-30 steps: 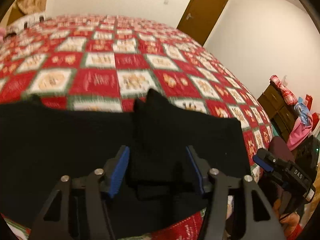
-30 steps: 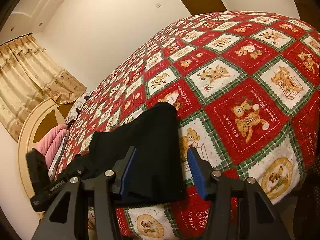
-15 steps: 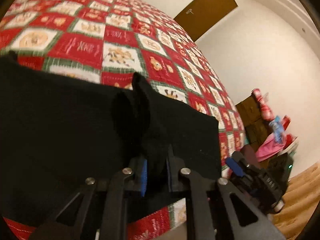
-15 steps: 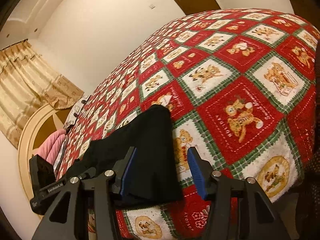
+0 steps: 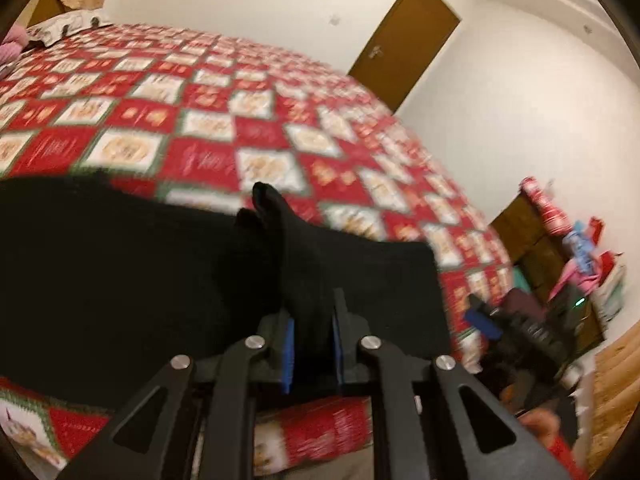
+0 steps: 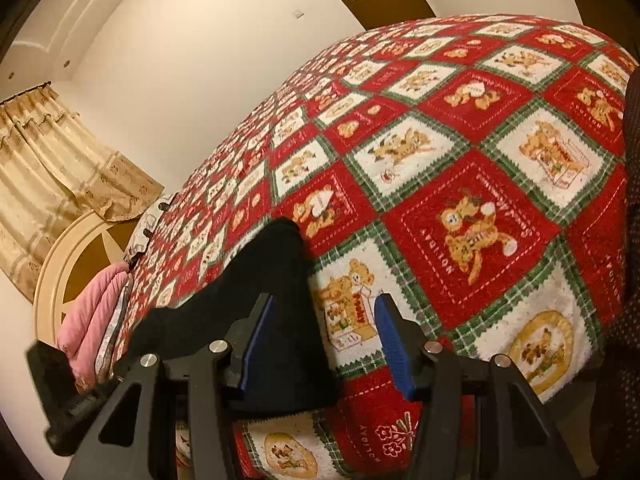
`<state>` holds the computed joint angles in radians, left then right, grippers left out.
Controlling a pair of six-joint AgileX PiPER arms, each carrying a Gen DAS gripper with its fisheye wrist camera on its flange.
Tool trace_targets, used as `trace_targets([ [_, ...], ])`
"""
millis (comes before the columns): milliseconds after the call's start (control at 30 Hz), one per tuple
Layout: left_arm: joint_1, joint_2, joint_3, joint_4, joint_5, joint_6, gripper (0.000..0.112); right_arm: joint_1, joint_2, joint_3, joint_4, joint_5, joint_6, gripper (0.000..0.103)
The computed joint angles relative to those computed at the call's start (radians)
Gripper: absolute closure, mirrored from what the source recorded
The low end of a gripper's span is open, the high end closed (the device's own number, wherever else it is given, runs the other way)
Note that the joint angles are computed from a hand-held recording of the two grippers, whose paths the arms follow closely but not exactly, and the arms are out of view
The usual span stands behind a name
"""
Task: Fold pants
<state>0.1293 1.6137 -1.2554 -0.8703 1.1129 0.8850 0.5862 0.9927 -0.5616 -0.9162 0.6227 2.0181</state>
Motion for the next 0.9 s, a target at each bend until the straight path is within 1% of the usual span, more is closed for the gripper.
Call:
trace_targets([
  [67, -0.019, 0.020, 0.019, 0.060, -0.053, -0.016, 0.095, 0.006, 0.020, -0.006, 0.008, 0.001, -0.003, 0.049],
  [100, -0.033, 0.039, 0.027, 0.087, -0.081, -0.015, 0.092, 0.021, 0.030, -0.015, 0.005, 0.020, -0.002, 0.049],
  [133, -0.028, 0.041, 0.039, 0.075, -0.089, 0.008, 0.090, 0.033, 0.038, -0.026, 0.000, 0.039, -0.008, 0.049],
  [200, -0.021, 0.035, 0.045, 0.050, -0.091, 0.048, 0.088, 0.078, 0.061, -0.063, -0.027, 0.104, -0.016, 0.049],
  [233, -0.022, 0.034, 0.034, 0.061, -0.088, 0.047, 0.083, 0.107, 0.075, -0.090, -0.049, 0.145, -0.029, 0.049],
  [267, -0.022, 0.024, 0.028, 0.075, -0.101, 0.043, 0.077, 0.119, 0.086, -0.109, -0.060, 0.165, -0.054, 0.049],
  [300, -0.020, 0.008, 0.033, 0.081, -0.121, 0.042, 0.074, 0.135, 0.108, -0.141, -0.070, 0.195, -0.094, 0.049],
  [367, 0.004, -0.050, 0.059, 0.054, -0.195, 0.081, 0.061, 0.163, 0.168, -0.214, -0.089, 0.266, -0.193, 0.051],
  [400, 0.016, -0.072, 0.065, 0.025, -0.219, 0.111, 0.060, 0.156, 0.204, -0.249, -0.097, 0.270, -0.251, 0.055],
  [433, 0.026, -0.092, 0.065, -0.006, -0.232, 0.144, 0.060, 0.136, 0.224, -0.269, -0.089, 0.248, -0.294, 0.061],
  [467, 0.024, -0.107, 0.057, -0.027, -0.237, 0.170, 0.060, 0.095, 0.255, -0.294, -0.075, 0.202, -0.352, 0.063],
  [567, -0.041, -0.106, 0.038, -0.028, -0.268, 0.181, 0.060, 0.025, 0.342, -0.350, -0.075, 0.139, -0.420, 0.065],
  [633, -0.079, -0.099, 0.043, -0.045, -0.260, 0.202, 0.060, -0.039, 0.411, -0.378, -0.046, 0.069, -0.476, 0.067],
  [667, -0.100, -0.094, 0.056, -0.064, -0.270, 0.232, 0.060, -0.060, 0.435, -0.380, -0.029, 0.046, -0.486, 0.067],
  [700, -0.124, -0.095, 0.078, -0.074, -0.305, 0.257, 0.060, -0.111, 0.472, -0.376, 0.019, -0.017, -0.516, 0.067],
  [733, -0.161, -0.089, 0.100, -0.059, -0.374, 0.260, 0.060, -0.133, 0.476, -0.366, 0.027, -0.055, -0.522, 0.066],
  [767, -0.194, -0.075, 0.108, -0.011, -0.433, 0.223, 0.060, -0.135, 0.464, -0.349, -0.004, -0.071, -0.489, 0.066],
  [800, -0.216, -0.051, 0.101, 0.071, -0.469, 0.145, 0.060, -0.146, 0.454, -0.332, -0.016, -0.099, -0.462, 0.066],
  [867, -0.209, -0.006, 0.074, 0.173, -0.463, 0.034, 0.059, -0.161, 0.439, -0.317, -0.009, -0.127, -0.457, 0.066],
  [900, -0.195, 0.012, 0.072, 0.171, -0.453, 0.028, 0.057, -0.165, 0.435, -0.311, -0.009, -0.139, -0.457, 0.066],
])
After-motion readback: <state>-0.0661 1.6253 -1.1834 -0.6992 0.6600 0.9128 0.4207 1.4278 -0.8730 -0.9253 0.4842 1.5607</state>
